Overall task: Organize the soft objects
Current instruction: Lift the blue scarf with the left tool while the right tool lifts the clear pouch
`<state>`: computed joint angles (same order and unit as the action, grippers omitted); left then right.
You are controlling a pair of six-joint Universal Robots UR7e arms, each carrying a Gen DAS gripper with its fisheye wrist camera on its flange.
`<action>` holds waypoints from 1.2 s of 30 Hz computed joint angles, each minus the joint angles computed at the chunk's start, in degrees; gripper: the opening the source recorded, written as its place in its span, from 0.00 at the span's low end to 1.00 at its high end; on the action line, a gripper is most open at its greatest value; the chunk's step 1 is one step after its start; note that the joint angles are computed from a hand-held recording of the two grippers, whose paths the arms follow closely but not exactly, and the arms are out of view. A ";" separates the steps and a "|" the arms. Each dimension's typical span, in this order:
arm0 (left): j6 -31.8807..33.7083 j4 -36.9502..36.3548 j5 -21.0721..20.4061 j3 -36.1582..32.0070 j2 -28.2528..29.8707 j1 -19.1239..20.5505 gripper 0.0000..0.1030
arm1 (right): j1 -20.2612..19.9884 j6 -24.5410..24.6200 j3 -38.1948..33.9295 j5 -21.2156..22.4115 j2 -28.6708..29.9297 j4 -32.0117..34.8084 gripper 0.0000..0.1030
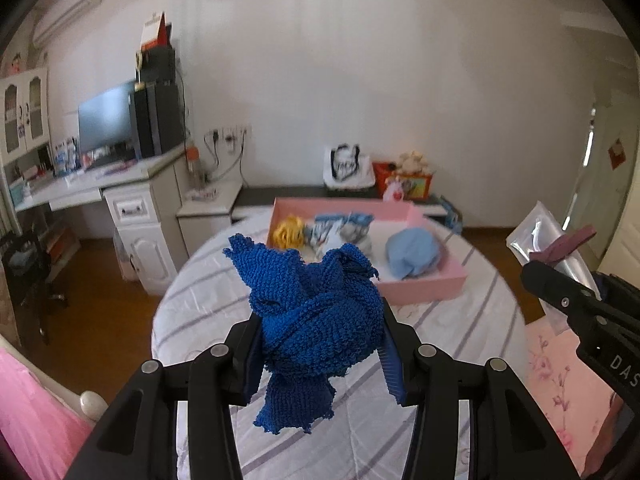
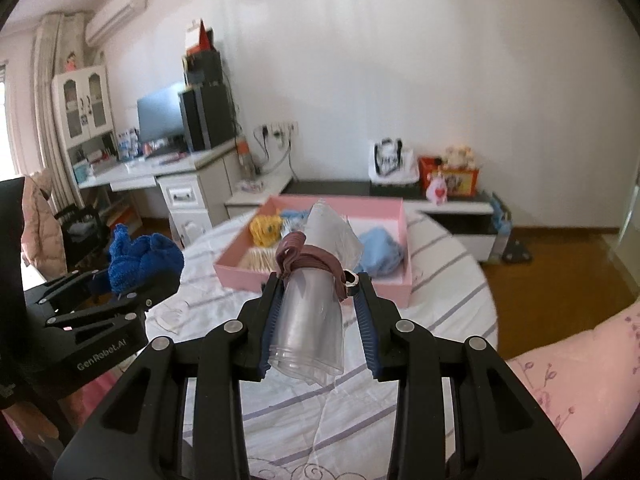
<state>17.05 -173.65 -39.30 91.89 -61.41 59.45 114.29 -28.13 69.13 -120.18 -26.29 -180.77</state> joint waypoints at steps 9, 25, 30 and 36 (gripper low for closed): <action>9.38 -17.52 3.79 12.39 -6.59 -7.89 0.44 | 3.45 -3.58 9.33 1.85 -5.20 -12.98 0.32; 18.88 -37.63 9.05 30.29 -17.62 -19.74 0.45 | 7.50 -9.23 16.31 5.15 -8.78 -25.78 0.33; 20.71 -44.52 10.39 34.32 -17.56 -22.08 0.45 | 8.30 -10.01 17.53 5.22 -9.04 -28.65 0.33; 21.20 -50.02 10.91 36.99 -16.18 -22.79 0.45 | 8.02 -10.42 18.27 5.88 -9.50 -29.40 0.33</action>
<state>38.26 -223.67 -28.39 128.87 -77.60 36.66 122.31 -38.55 87.39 -114.30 -35.79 -210.17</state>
